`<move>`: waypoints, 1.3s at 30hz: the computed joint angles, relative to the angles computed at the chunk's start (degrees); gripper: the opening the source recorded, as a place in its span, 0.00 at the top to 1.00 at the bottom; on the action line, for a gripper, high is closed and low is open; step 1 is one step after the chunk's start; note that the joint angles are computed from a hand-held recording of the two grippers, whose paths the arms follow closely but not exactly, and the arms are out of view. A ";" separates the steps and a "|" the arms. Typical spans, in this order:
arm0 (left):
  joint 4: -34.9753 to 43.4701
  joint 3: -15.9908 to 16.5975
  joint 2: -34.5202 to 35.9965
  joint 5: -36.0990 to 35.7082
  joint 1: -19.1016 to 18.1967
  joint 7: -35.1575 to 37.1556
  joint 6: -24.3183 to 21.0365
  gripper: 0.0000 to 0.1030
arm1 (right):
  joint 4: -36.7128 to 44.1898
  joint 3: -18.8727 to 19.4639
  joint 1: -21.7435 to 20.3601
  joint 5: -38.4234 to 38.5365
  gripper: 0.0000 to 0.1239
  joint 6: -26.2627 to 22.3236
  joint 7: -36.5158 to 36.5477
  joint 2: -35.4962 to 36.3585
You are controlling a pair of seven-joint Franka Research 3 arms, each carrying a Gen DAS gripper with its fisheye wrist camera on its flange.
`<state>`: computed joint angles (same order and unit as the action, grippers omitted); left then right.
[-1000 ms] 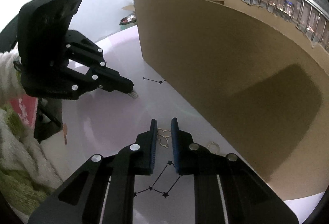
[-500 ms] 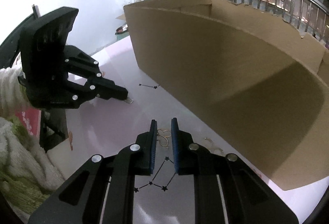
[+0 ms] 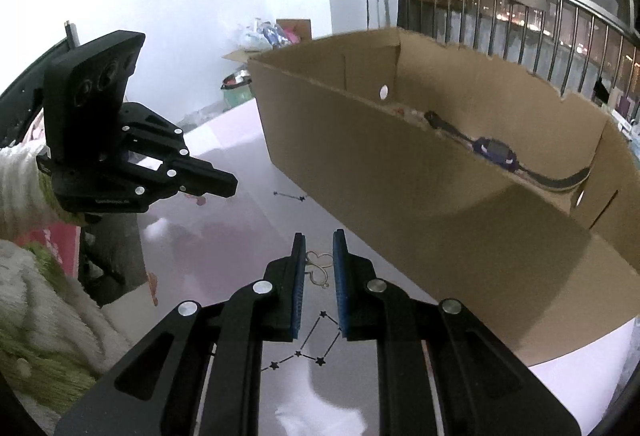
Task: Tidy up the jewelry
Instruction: 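Carry both earrings over the box and open both grippers to drop them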
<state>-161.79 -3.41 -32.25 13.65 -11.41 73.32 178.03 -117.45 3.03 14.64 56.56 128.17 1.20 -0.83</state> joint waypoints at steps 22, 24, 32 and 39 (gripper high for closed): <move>9.28 3.81 -2.20 0.76 -4.03 8.66 0.84 1.00 | 8.10 -1.61 -0.34 5.30 0.89 -5.46 -1.79 -3.10; 11.56 5.62 -0.18 0.02 -5.41 10.34 0.46 1.00 | 10.21 -1.10 -0.11 3.50 0.89 -3.85 0.32 -1.81; 22.94 15.03 10.02 -11.43 -14.13 19.13 -6.70 1.00 | 26.80 0.87 -1.02 -6.84 0.89 -6.65 15.97 11.65; 32.61 11.33 18.83 -15.64 -9.88 21.94 -15.94 1.00 | 39.69 2.77 -1.75 -16.64 0.89 -9.67 28.97 21.98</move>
